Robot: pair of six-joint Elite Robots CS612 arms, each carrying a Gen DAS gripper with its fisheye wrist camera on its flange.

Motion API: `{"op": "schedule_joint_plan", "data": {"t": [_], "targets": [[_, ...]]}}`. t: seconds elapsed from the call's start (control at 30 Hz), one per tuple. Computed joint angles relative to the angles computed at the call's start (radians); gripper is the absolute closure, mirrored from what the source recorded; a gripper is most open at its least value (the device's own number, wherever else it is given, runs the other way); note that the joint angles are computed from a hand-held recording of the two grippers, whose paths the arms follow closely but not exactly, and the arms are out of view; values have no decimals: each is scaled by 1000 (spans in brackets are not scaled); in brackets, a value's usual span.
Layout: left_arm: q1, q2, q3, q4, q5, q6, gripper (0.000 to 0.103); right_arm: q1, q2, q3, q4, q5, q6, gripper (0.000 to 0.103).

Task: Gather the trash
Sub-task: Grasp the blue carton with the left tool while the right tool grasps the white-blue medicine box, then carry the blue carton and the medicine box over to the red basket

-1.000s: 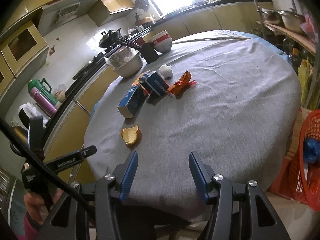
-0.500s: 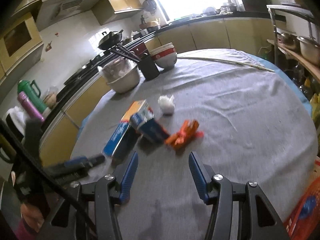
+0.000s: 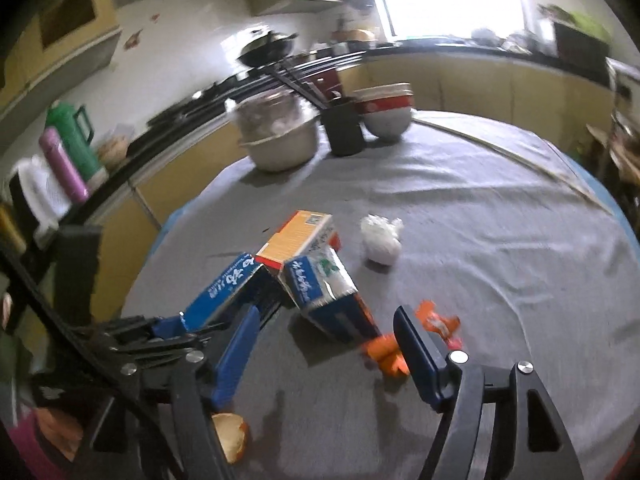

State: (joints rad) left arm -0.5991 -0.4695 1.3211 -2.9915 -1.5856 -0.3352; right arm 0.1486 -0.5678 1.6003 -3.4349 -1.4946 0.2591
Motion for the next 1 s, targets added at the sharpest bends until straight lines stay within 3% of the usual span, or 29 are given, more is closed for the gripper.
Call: {"op": "schedule_joint_plan", "data": {"t": [0.23, 0.33, 0.37, 0.4, 0.47, 0.67, 1.0], "targets": [[23, -43, 76, -78, -31, -9, 58, 11, 49, -102, 112, -37, -48, 30], [19, -66, 109, -80, 18, -7, 58, 12, 66, -127, 124, -43, -35, 31], [16, -74, 122, -79, 37, -8, 58, 12, 68, -129, 122, -44, -31, 34], [13, -83, 136, -89, 49, -11, 58, 13, 71, -131, 120, -49, -22, 47], [11, -93, 154, -108, 56, -18, 58, 14, 68, -122, 104, -55, -8, 51], [-12, -132, 218, -152, 92, -32, 58, -1, 27, -10, -89, 17, 104, 53], [-72, -187, 292, -200, 109, 11, 58, -11, -71, 232, -387, -17, 202, 53]]}}
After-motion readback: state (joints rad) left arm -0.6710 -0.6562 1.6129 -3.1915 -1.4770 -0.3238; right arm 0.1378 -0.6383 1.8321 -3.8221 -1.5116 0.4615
